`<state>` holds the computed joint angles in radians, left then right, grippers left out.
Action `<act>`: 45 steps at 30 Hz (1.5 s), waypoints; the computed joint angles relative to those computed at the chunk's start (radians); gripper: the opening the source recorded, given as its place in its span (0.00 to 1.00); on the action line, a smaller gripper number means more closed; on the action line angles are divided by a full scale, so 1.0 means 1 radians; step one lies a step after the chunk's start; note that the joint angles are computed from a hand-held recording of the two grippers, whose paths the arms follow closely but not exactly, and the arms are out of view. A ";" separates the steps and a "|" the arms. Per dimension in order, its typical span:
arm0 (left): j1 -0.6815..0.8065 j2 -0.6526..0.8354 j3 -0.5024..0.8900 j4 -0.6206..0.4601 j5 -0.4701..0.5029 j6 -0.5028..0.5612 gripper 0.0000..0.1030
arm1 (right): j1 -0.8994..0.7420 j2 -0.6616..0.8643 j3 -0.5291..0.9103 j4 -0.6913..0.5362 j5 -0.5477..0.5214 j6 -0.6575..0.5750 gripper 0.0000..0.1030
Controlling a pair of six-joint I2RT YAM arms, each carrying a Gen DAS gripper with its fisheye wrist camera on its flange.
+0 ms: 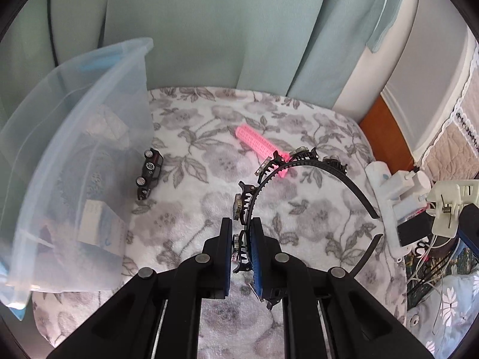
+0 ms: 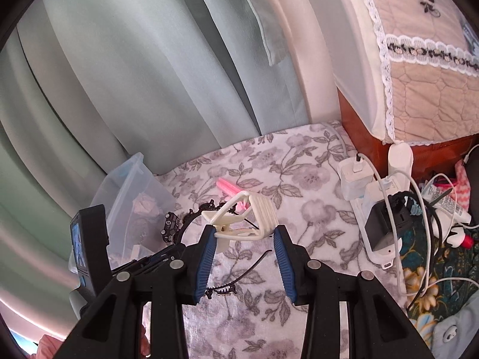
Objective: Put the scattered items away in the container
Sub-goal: 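Lift the headband and white clip and carry both over the clear box, then open both tools to drop the headband and white clip into the box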
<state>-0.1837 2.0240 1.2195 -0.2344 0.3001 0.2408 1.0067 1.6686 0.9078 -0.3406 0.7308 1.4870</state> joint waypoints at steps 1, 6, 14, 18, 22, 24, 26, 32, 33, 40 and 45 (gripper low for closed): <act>0.010 -0.022 -0.004 0.001 0.009 -0.002 0.12 | 0.010 -0.006 0.016 -0.027 0.020 0.004 0.41; 0.072 -0.112 0.004 -0.015 0.074 -0.017 0.12 | 0.065 -0.027 0.115 -0.161 0.122 0.015 0.41; 0.187 -0.198 0.059 -0.053 0.183 -0.041 0.12 | 0.112 0.012 0.294 -0.266 0.221 -0.054 0.41; 0.245 -0.214 0.093 -0.060 0.227 -0.057 0.12 | 0.112 0.042 0.370 -0.276 0.241 -0.113 0.41; 0.302 -0.221 0.124 -0.060 0.260 -0.073 0.12 | 0.112 0.074 0.443 -0.277 0.256 -0.174 0.41; 0.329 -0.219 0.146 -0.066 0.274 -0.080 0.12 | 0.111 0.092 0.479 -0.271 0.260 -0.211 0.41; 0.354 -0.216 0.162 -0.065 0.283 -0.087 0.12 | 0.108 0.115 0.519 -0.259 0.258 -0.254 0.41; 0.425 -0.175 0.220 -0.064 0.297 -0.103 0.12 | 0.082 0.202 0.636 -0.198 0.214 -0.392 0.41; 0.436 -0.163 0.234 -0.065 0.299 -0.106 0.12 | 0.079 0.219 0.659 -0.194 0.206 -0.411 0.41; 0.493 -0.076 0.324 -0.082 0.298 -0.123 0.12 | 0.048 0.347 0.833 -0.188 0.134 -0.521 0.41; 0.520 -0.005 0.388 -0.104 0.289 -0.121 0.12 | 0.024 0.453 0.975 -0.208 0.070 -0.579 0.41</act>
<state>0.3360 2.0194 1.6077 -0.3386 0.5891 0.1198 1.0310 2.1215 1.8825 -0.5486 0.8008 0.9083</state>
